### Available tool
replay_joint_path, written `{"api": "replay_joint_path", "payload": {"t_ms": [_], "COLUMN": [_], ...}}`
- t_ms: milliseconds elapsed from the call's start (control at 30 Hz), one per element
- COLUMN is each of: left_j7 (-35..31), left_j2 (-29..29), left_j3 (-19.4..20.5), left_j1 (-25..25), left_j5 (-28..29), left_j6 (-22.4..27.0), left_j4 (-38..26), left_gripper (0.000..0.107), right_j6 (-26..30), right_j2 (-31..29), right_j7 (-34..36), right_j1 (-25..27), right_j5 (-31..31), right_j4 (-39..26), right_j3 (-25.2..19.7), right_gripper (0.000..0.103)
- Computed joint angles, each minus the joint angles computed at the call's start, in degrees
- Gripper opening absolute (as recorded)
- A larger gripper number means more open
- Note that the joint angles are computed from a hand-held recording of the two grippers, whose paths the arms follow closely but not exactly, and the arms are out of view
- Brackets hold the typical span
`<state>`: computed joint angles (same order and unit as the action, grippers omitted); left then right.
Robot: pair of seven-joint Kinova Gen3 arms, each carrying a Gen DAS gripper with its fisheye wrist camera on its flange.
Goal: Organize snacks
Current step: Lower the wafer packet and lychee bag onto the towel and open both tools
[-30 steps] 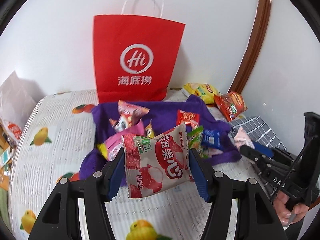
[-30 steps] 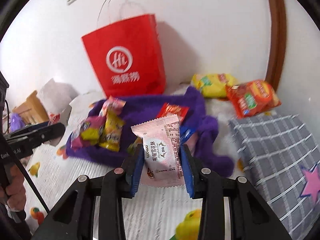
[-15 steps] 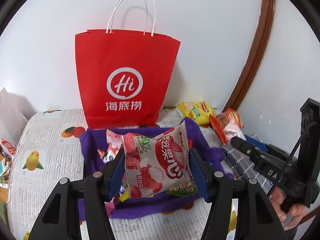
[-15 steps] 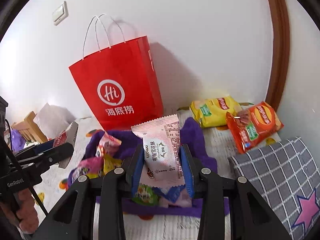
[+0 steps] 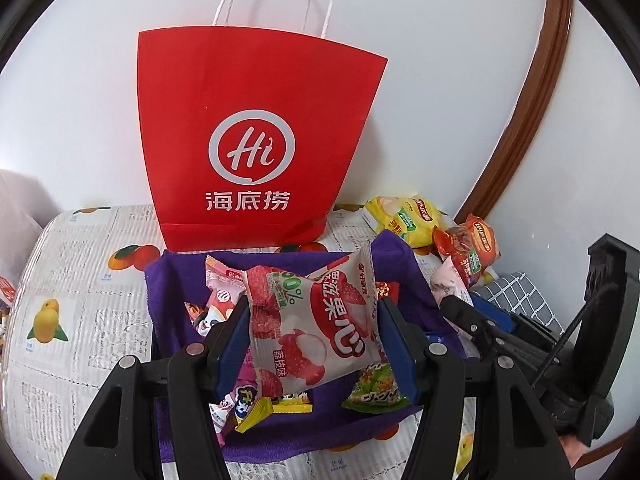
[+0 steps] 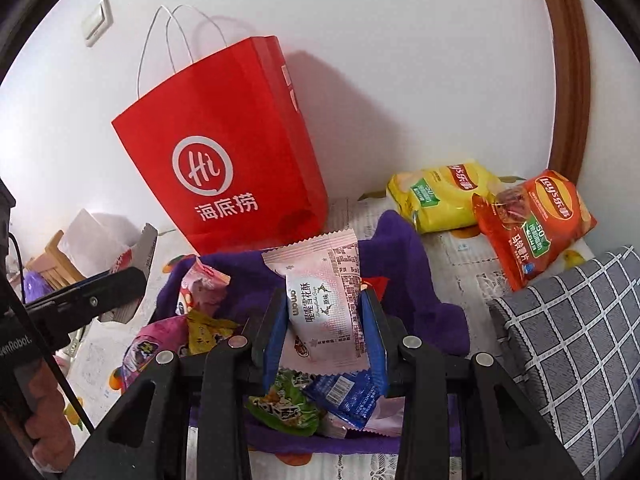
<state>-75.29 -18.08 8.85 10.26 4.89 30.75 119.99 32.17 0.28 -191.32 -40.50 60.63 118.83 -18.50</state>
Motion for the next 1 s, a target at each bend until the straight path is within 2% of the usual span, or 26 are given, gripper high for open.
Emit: {"api": "replay_joint_path", "payload": {"t_ms": [167, 400, 1000], "left_j7": [0.9, 0.1, -1.1], "left_j2": [1.0, 2.7, 4.5], "left_j3": [1.3, 0.0, -0.9], "left_j1": [-0.1, 1.3, 2.1], "left_j5": [-1.1, 0.2, 2.3], "left_j6": [-0.7, -1.7, -2.6], "left_j4": [0.1, 0.3, 0.6], "left_gripper": [0.059, 0.059, 0.059], "right_j6": [-1.4, -1.7, -3.3], "right_j2": [0.0, 0.6, 3.6], "right_j7": [-2.7, -4.6, 0.5], "right_j1": [0.1, 0.1, -1.2], "right_j5": [1.9, 4.1, -0.8], "right_j4": [0.9, 1.3, 0.0], "right_j3": [0.3, 0.3, 3.1], "right_gripper": [0.037, 0.037, 0.037]}}
